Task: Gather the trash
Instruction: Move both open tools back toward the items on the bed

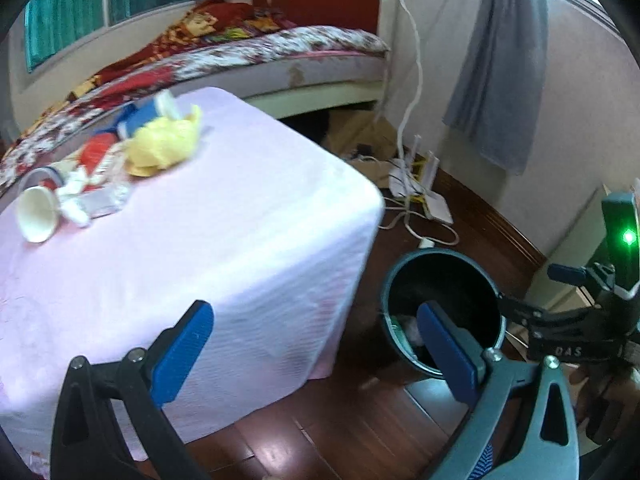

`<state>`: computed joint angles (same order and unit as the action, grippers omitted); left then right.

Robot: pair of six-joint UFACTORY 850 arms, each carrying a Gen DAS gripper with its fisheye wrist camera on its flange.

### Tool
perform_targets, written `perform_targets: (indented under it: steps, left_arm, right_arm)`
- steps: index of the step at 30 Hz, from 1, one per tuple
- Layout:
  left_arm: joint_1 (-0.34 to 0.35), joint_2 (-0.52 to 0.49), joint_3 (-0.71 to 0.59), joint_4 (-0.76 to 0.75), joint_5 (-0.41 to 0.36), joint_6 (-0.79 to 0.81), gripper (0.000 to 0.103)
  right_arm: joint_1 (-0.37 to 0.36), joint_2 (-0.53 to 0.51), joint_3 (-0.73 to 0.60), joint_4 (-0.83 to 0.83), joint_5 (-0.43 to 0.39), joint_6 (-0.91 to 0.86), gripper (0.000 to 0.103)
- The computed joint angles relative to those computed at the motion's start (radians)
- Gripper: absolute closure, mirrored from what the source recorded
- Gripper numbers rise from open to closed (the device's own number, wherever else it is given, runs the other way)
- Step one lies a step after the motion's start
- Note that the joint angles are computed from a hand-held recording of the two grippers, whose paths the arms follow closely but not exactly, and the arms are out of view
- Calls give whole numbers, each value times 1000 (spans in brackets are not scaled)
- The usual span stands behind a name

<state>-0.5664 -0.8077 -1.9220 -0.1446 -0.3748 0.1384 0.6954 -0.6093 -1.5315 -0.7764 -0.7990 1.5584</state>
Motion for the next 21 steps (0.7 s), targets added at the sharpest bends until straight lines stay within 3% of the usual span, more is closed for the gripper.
perform_targets:
  steps: [21]
  left_arm:
    - [127, 129, 162, 311, 83, -372, 1]
  right_arm:
    - [88, -323, -646, 22, -107, -351, 0]
